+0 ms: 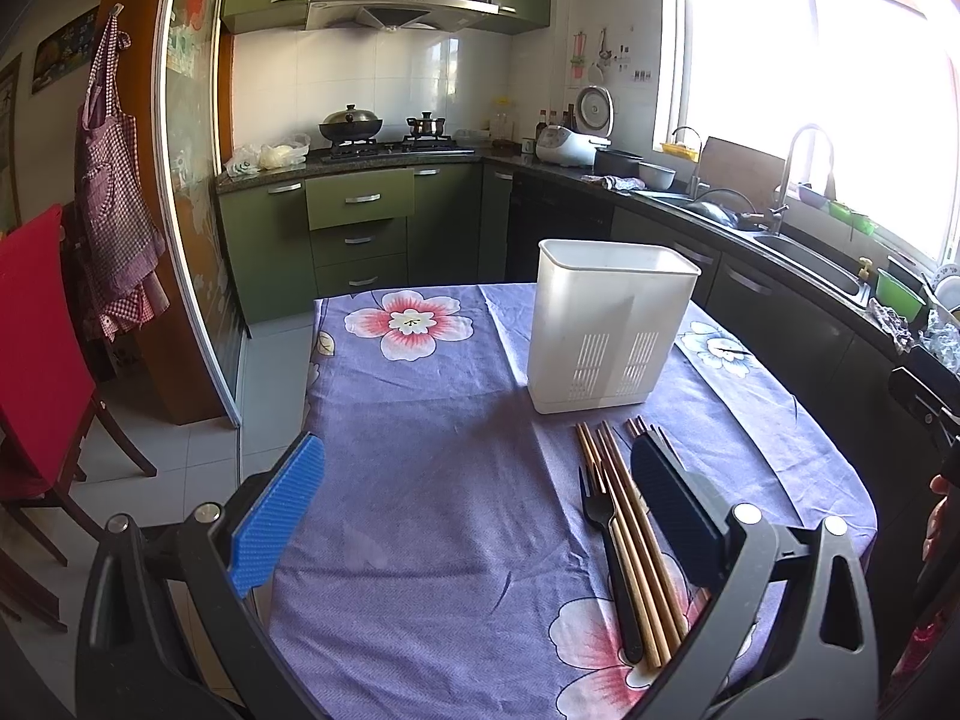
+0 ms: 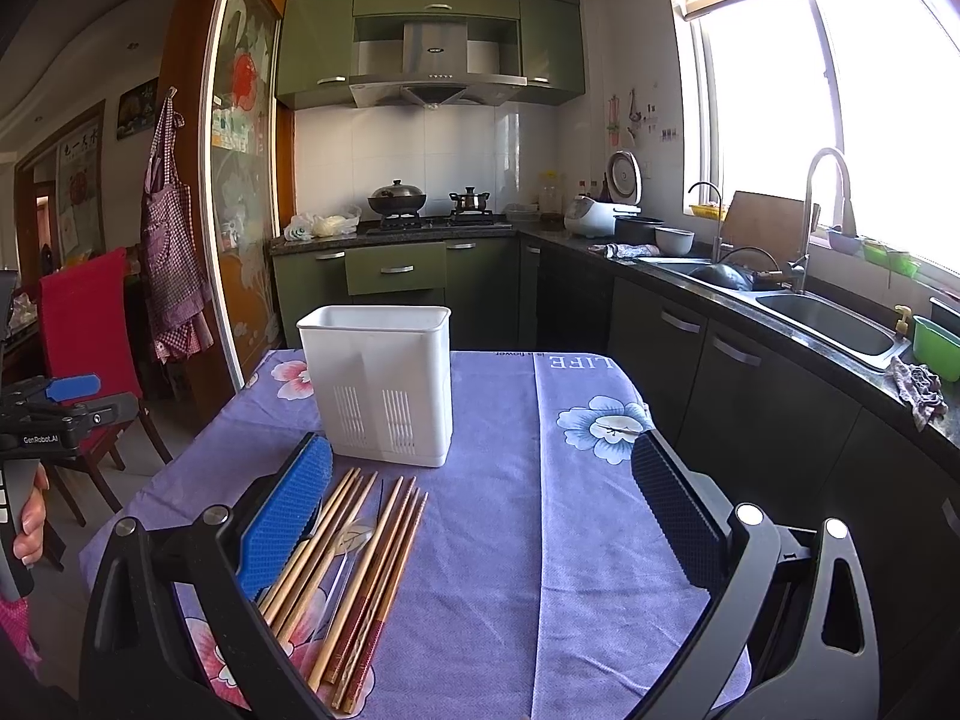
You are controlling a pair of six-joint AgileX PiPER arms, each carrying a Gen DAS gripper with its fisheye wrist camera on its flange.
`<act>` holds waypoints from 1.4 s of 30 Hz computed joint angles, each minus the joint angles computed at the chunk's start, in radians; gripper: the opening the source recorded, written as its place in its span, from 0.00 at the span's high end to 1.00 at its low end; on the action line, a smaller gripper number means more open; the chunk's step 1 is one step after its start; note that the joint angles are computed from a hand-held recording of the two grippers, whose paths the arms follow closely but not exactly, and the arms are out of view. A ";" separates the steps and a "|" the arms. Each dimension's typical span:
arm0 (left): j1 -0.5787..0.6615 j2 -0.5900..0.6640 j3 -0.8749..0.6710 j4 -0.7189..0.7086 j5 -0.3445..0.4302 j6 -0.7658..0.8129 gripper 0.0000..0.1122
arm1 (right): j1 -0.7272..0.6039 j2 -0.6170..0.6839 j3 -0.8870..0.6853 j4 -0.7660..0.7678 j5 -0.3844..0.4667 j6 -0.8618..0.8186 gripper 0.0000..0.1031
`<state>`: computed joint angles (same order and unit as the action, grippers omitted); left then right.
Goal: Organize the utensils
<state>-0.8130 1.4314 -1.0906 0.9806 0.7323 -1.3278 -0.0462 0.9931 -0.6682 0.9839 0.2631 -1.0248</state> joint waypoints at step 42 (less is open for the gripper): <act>0.160 0.621 -0.731 -0.844 0.335 0.778 0.48 | -0.045 0.502 -0.339 -0.368 0.258 0.380 0.04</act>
<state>-0.6527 2.0524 -1.8220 0.1362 1.0671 -0.5502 -0.0913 1.4952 -1.0068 0.6159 0.5209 -0.6452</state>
